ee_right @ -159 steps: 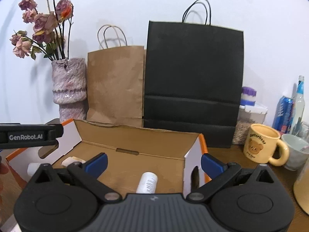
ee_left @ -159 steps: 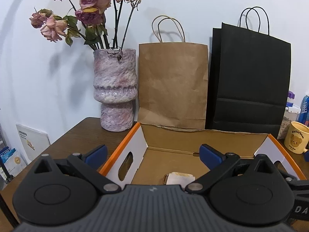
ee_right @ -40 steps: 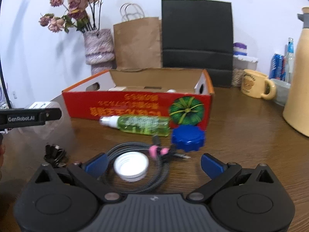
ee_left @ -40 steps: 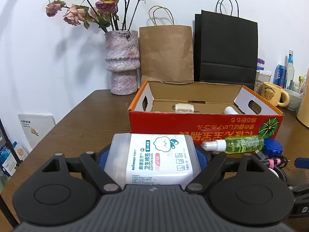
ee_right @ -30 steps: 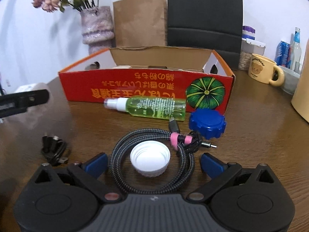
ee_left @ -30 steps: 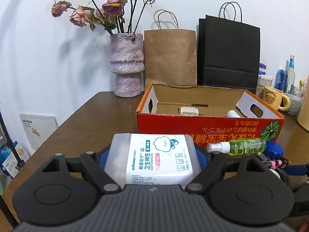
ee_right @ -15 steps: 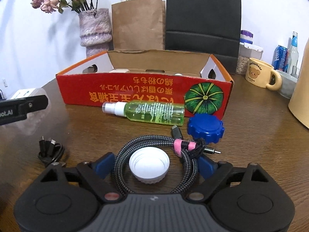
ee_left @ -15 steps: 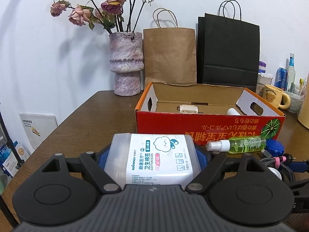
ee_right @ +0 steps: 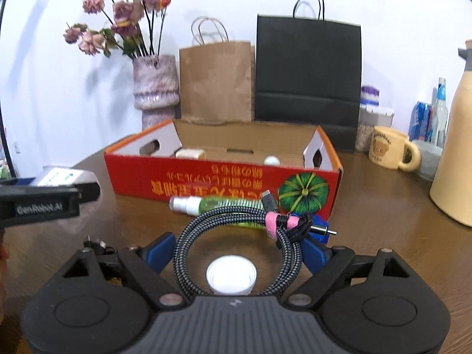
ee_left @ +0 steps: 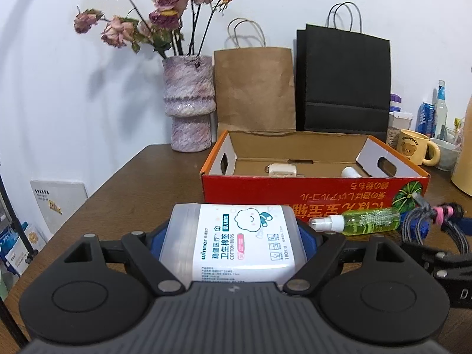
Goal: Organize rigid objects
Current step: 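Carry the cotton-pad package and braided cable into the box and open both grippers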
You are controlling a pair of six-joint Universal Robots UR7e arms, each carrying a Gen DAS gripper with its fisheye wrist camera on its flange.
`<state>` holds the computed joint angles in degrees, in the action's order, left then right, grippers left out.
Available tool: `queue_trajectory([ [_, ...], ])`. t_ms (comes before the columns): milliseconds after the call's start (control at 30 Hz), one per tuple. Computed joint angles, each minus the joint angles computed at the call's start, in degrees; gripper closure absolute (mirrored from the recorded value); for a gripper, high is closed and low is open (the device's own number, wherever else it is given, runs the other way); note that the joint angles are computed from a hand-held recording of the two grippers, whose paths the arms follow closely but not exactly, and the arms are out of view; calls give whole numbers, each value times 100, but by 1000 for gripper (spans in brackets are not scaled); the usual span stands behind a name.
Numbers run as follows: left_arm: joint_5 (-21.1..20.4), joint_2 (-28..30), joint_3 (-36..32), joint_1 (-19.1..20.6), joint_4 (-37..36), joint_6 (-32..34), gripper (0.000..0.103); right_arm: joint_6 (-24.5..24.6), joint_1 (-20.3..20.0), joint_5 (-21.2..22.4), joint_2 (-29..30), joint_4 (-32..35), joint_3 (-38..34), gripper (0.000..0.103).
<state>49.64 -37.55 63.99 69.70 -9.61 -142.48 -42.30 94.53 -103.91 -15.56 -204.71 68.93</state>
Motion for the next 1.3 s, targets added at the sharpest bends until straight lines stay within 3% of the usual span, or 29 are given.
queue_trajectory([
  [333, 146, -176, 271, -188, -531, 88, 20, -213, 28, 280, -69, -193, -47, 15],
  [833, 45, 316, -677, -321, -402, -34, 20, -294, 97, 486, 149, 34, -898, 15],
  [1300, 34, 974, -1894, -289, -170, -153, 20, -273, 97, 514, 689, 793, -2189, 15],
])
